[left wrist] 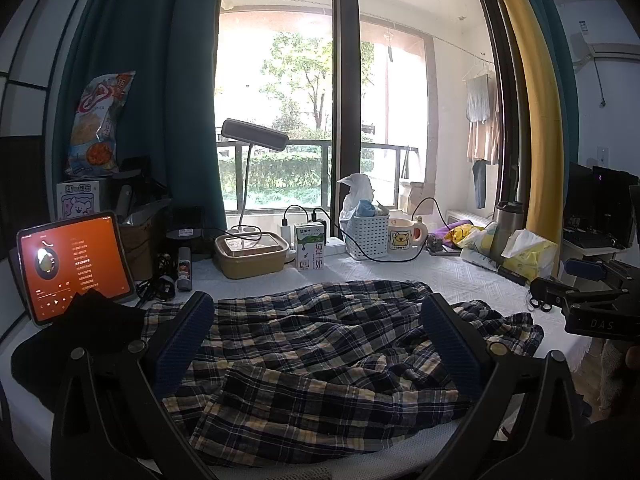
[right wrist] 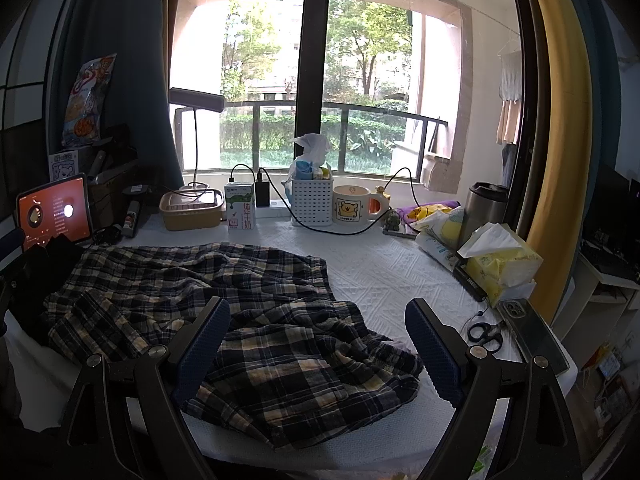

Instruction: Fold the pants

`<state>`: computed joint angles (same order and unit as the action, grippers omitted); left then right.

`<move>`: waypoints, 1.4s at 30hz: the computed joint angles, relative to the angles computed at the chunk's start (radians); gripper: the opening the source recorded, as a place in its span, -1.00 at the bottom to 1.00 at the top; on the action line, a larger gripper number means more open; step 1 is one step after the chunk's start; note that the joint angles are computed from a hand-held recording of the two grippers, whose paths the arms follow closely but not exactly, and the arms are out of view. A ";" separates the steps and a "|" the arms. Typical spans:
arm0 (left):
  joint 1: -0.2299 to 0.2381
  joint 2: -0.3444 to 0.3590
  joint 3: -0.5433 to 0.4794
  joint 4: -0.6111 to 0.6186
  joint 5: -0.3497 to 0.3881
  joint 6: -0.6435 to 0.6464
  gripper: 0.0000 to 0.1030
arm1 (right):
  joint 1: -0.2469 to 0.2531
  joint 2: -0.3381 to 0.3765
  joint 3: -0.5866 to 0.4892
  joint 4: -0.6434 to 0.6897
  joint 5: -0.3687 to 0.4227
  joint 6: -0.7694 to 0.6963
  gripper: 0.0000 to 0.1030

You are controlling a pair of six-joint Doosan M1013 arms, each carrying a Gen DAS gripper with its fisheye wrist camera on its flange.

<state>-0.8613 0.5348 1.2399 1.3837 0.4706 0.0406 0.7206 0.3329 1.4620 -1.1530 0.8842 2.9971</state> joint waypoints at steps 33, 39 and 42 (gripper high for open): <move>0.174 0.284 -0.482 -0.728 0.397 0.699 0.98 | -0.221 0.163 -0.272 0.319 -0.110 -0.500 0.76; 0.222 0.431 -0.753 -0.974 0.603 0.891 0.98 | -0.290 0.279 -0.446 0.627 -0.082 -0.751 0.76; 0.231 0.489 -0.857 -1.052 0.679 0.954 0.98 | -0.317 0.329 -0.514 0.815 -0.089 -0.866 0.76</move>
<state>-0.6302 1.0240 0.3831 0.3320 1.1492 0.9946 0.4032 0.6623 0.9482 -0.3383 0.7952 2.1308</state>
